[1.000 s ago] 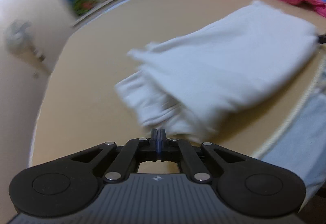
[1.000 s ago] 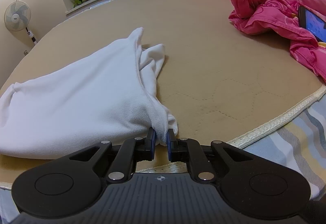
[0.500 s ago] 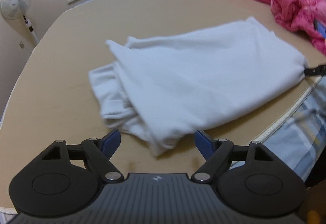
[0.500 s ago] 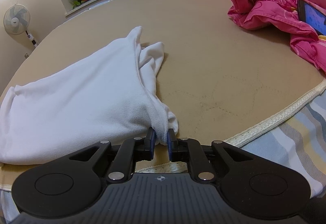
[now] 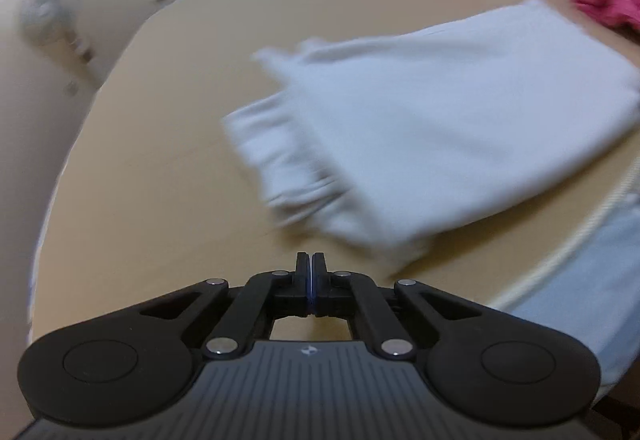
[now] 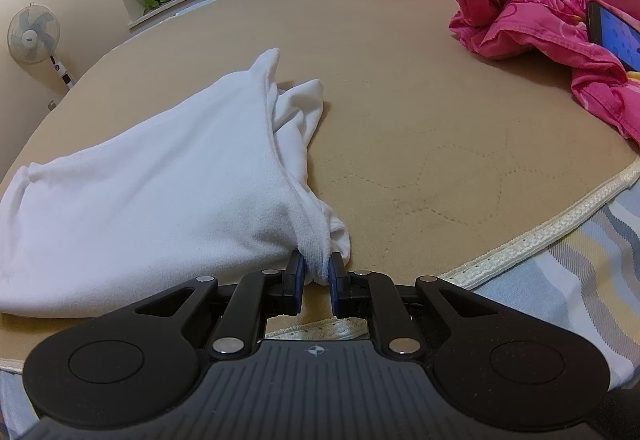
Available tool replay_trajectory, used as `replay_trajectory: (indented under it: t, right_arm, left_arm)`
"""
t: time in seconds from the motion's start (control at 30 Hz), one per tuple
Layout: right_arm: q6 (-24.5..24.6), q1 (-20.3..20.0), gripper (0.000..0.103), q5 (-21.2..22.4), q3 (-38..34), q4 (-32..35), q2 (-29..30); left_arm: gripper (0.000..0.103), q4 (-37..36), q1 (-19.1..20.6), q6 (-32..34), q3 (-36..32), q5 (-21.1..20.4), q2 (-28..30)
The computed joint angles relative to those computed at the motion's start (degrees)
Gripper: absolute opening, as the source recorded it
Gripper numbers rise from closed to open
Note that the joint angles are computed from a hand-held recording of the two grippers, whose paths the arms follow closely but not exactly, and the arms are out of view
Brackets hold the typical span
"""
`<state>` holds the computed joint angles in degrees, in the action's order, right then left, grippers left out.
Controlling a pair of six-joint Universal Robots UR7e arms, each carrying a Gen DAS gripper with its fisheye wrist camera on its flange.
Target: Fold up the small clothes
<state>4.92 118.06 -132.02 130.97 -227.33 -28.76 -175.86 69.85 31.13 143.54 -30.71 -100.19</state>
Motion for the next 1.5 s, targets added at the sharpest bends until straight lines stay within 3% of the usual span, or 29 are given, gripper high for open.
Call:
replay_trajectory:
  t: [0.1,0.13,0.17,0.23,0.3,0.4,0.53,0.57,0.6,0.63,0.73,0.8,0.83,0.9,1.07,1.1,1.13,1.2,1.23,1.5]
  right_arm:
    - [0.28,0.05,0.013,0.05,0.08,0.02,-0.04]
    - [0.37,0.06,0.013,0.06,0.10,0.07,-0.08]
    - [0.37,0.10,0.013,-0.02,0.07,0.17,-0.10]
    - [0.41,0.25,0.013,-0.29,-0.07,0.35,-0.01]
    - [0.35,0.19,0.013,-0.19,-0.02,0.27,-0.02]
    - [0.42,0.20,0.013,-0.10,0.03,0.12,0.01]
    - [0.51,0.03,0.014,0.12,0.16,-0.04,-0.04]
    - [0.51,0.02,0.014,0.12,0.20,-0.04,-0.08]
    - [0.53,0.00,0.014,0.15,0.20,-0.03,-0.08]
    - [0.54,0.00,0.014,0.19,0.26,-0.08,-0.11]
    - [0.55,-0.06,0.014,0.28,0.38,-0.17,-0.20]
    - [0.39,-0.02,0.014,0.17,0.34,-0.19,-0.15]
    - [0.33,-0.05,0.014,0.13,0.32,-0.22,-0.10]
    - [0.28,-0.06,0.014,0.00,0.20,-0.19,0.01]
    - [0.36,0.28,0.014,-0.48,-0.02,-0.18,0.26]
    - [0.43,0.33,0.014,-0.58,-0.03,-0.15,0.26]
    - [0.62,0.39,0.014,-0.85,-0.09,0.06,0.23]
    - [1.22,0.59,0.016,-1.40,-0.12,0.55,0.07]
    - [1.57,0.70,0.017,-1.59,-0.06,0.82,-0.12]
    - [6.26,2.37,0.021,-4.92,1.79,4.86,-3.96]
  left_arm:
    - [0.002,8.10,1.54,-5.54,-1.66,-0.46,-3.78]
    - [0.008,10.11,1.23,-7.77,-1.68,-1.05,-5.24]
    - [0.017,10.70,1.21,-8.79,-1.75,-2.09,-6.04]
    - [0.063,12.55,-0.31,-11.92,-1.20,-3.90,-7.77]
    - [0.075,8.56,-2.19,-11.19,0.17,-4.28,-6.97]
    - [0.083,8.72,-3.93,-12.23,0.62,-5.89,-4.71]
    - [0.082,8.12,-4.06,-11.20,0.75,-5.78,-0.19]
    - [0.069,5.24,-4.13,-9.70,1.19,-4.61,1.57]
    - [0.029,2.92,-4.11,-8.51,1.44,-2.94,3.30]
    - [0.009,3.00,-3.08,-8.43,0.58,-2.23,4.77]
    - [0.008,5.03,-0.57,-10.12,-1.10,-5.79,3.40]
    - [0.006,5.62,-0.59,-8.98,-0.94,-5.40,2.06]
    - [0.000,5.40,-0.68,-8.08,-0.72,-3.92,1.85]
    - [0.000,1.85,-1.12,-6.04,0.22,2.75,2.21]
    - [0.005,13.25,1.67,-13.97,-2.13,3.34,-4.29]
    - [0.022,14.87,1.45,-15.56,-2.17,2.90,-5.50]
    - [0.048,15.96,0.66,-17.10,-1.86,2.49,-6.89]
    - [0.072,11.95,-1.34,-17.17,-0.51,2.61,-7.44]
    - [0.078,9.82,-2.77,-17.69,0.39,2.81,-7.57]
    - [0.082,1.98,-5.07,-19.12,-1.30,-2.13,-0.80]
